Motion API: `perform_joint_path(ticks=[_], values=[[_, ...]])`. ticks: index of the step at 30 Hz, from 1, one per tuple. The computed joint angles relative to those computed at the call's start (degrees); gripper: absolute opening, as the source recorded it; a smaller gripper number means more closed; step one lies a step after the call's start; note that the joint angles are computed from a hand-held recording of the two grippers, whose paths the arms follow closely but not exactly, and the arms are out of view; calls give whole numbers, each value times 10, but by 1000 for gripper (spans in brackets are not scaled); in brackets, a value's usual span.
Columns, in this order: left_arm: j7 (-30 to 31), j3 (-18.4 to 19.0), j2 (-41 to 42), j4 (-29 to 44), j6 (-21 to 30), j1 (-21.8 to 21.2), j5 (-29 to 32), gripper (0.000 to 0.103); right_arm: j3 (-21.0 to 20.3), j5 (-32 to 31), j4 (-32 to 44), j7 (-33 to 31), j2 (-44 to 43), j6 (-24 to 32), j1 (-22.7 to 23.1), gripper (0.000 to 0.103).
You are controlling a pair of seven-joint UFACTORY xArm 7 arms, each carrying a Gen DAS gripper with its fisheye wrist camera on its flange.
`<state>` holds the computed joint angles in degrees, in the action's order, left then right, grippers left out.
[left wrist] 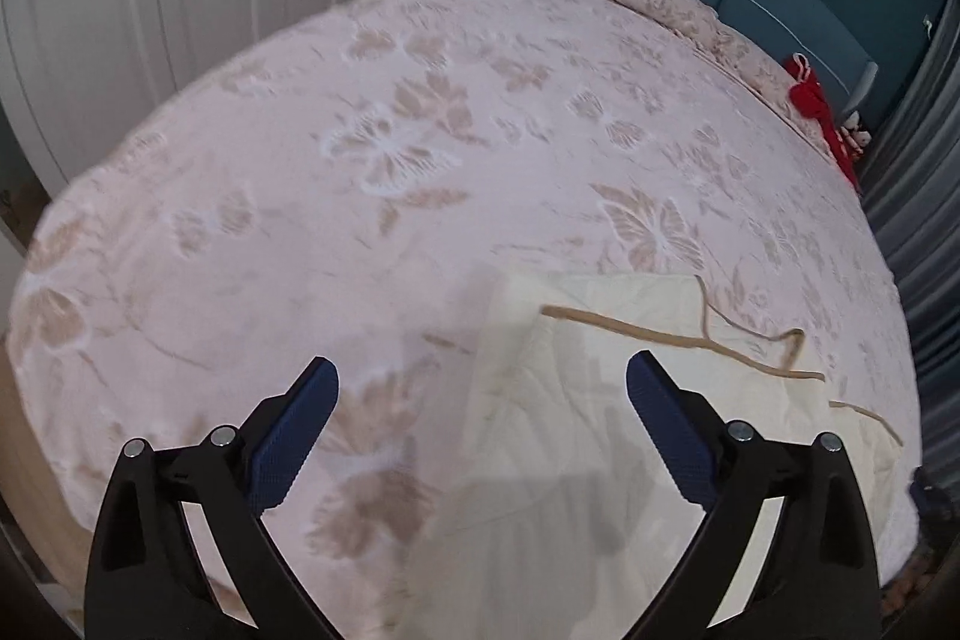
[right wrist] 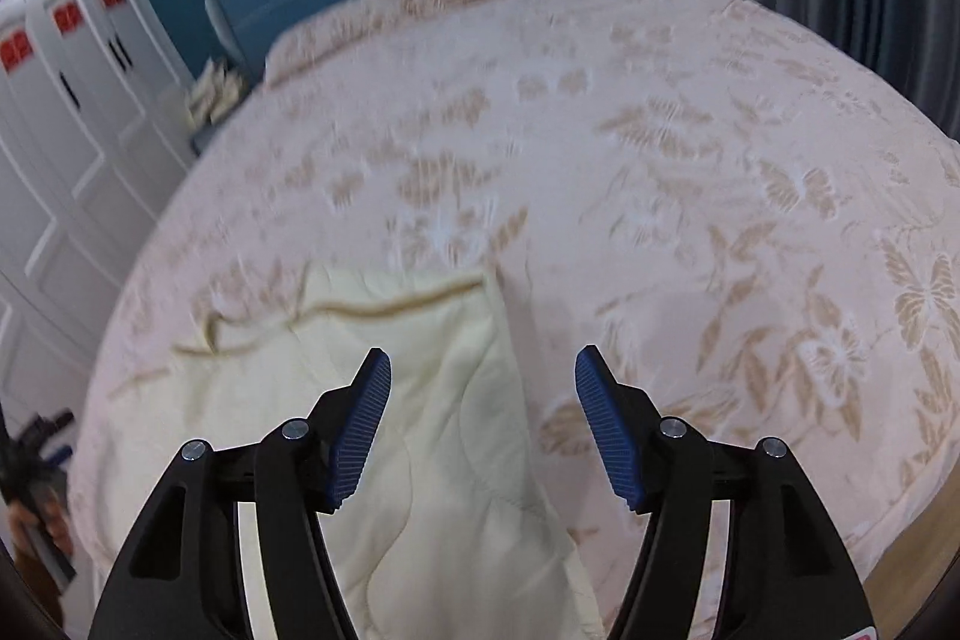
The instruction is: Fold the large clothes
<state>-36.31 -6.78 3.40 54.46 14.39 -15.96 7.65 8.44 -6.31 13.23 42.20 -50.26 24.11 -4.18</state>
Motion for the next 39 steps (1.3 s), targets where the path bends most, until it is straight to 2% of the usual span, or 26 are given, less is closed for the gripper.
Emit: perform_joint_path(ticks=[1,4,5,6,7,9,11,18,21,23,27,36,39], values=[[12,-5,14,12,8,-1,-15,92,6,-1,3,5,25,-12,-3,63],[60,-17,54,52,44,-4,-57,79,9,0,9,19,69,-28,-8,60],[73,-21,68,68,58,-5,-70,69,-1,6,9,18,82,-38,-4,47],[89,-25,73,74,65,-3,-87,54,-13,15,10,15,95,-51,6,35],[112,-33,76,78,69,1,-113,46,-31,29,13,6,105,-56,21,21],[106,-24,73,83,76,-11,-106,19,-30,34,19,5,107,-58,22,13],[92,-14,62,81,67,-22,-81,10,-16,28,29,8,100,-55,14,10],[50,5,48,107,58,-23,-33,6,15,-1,80,23,116,-66,-20,9],[-16,35,73,147,88,-48,54,0,35,-28,107,37,152,-66,-46,9],[-18,26,98,172,108,-38,56,0,36,-38,118,46,182,-72,-52,9],[-29,35,144,209,143,-53,90,0,45,-71,132,72,243,-77,-68,9],[-64,62,204,239,173,-85,144,0,23,-132,142,115,332,-93,-61,9],[-66,57,217,235,167,-73,124,0,12,-146,144,118,358,-103,-51,9]])
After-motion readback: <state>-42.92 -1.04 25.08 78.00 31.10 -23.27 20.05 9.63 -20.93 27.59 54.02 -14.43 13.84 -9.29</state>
